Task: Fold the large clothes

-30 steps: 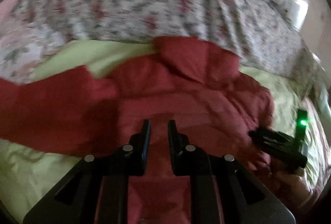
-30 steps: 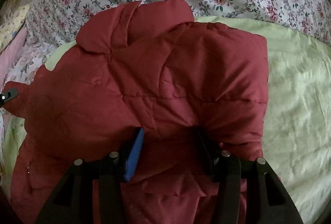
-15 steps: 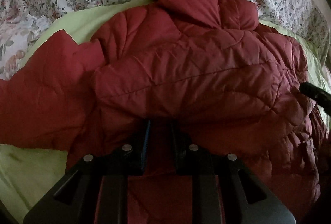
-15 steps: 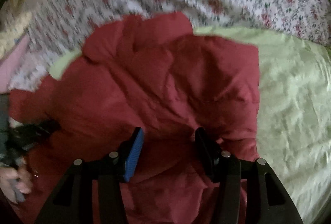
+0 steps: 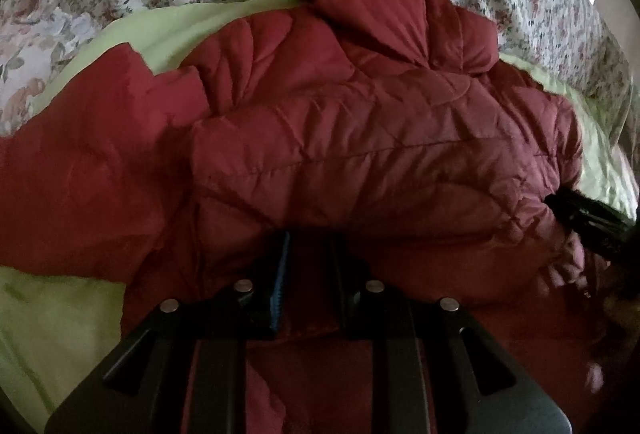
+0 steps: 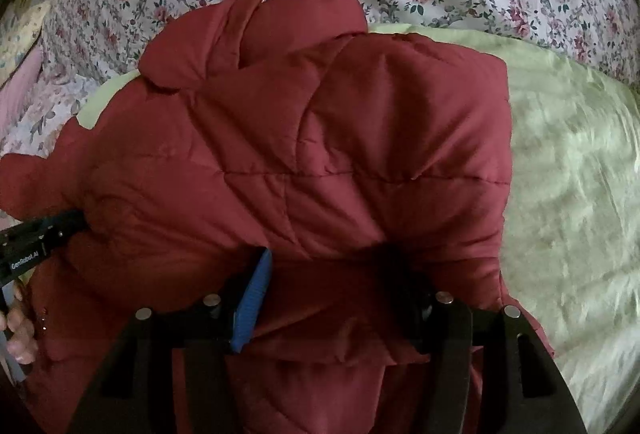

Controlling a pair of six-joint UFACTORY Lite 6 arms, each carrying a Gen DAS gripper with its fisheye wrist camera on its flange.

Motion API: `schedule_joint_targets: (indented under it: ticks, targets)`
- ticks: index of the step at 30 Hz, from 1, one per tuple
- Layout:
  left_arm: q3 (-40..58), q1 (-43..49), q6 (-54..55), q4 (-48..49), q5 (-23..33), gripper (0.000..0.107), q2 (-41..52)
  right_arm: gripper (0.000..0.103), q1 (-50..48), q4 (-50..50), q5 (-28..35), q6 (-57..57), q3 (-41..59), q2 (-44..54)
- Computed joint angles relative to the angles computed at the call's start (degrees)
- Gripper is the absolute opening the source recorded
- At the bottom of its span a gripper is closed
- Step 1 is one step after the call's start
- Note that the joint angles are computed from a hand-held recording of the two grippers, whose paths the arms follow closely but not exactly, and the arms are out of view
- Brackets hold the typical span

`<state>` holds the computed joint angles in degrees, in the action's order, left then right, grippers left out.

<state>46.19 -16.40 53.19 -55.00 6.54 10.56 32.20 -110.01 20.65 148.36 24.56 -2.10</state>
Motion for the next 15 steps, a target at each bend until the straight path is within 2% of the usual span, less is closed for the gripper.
schedule_joint_targets:
  ticks: [1,2,3,5,8,10,15]
  targets:
    - [-0.55,0.6,-1.02,0.87,0.97,0.025,-1.15,0.059,0.34,2.03,-0.28,-1.25,-0.7,-1.71]
    - [-1.55,1.51,-1.54,1.23,2.05,0.035,-2.95,0.059,0.61,3.65,-0.58,-2.21,-1.74,-3.55]
    - [-2.17,2.05,-4.2,3.65,2.4,0.051,-4.15,0.059,1.09,6.8,-0.86,-4.46,-2.52,-5.61]
    - [-4.33,3.39,-9.75,8.48,2.33,0.063,-7.75,0.06,2.55,15.07,-1.34,-10.83,-3.91,-10.29]
    - [-6.96,7.33,-8.24,7.47,4.32,0.063,-12.62,0.068,7.59,25.54,-0.27,-17.84,-6.55,-18.25]
    - [-8.51,10.99,-2.57,2.6,6.43,0.063,-14.97,0.069,11.45,29.13,0.91,-19.05,-7.95,-22.12]
    - [-11.71,20.31,8.32,-6.44,10.75,0.063,-17.24,0.071,26.2,35.62,8.81,-15.93,-9.17,-26.22]
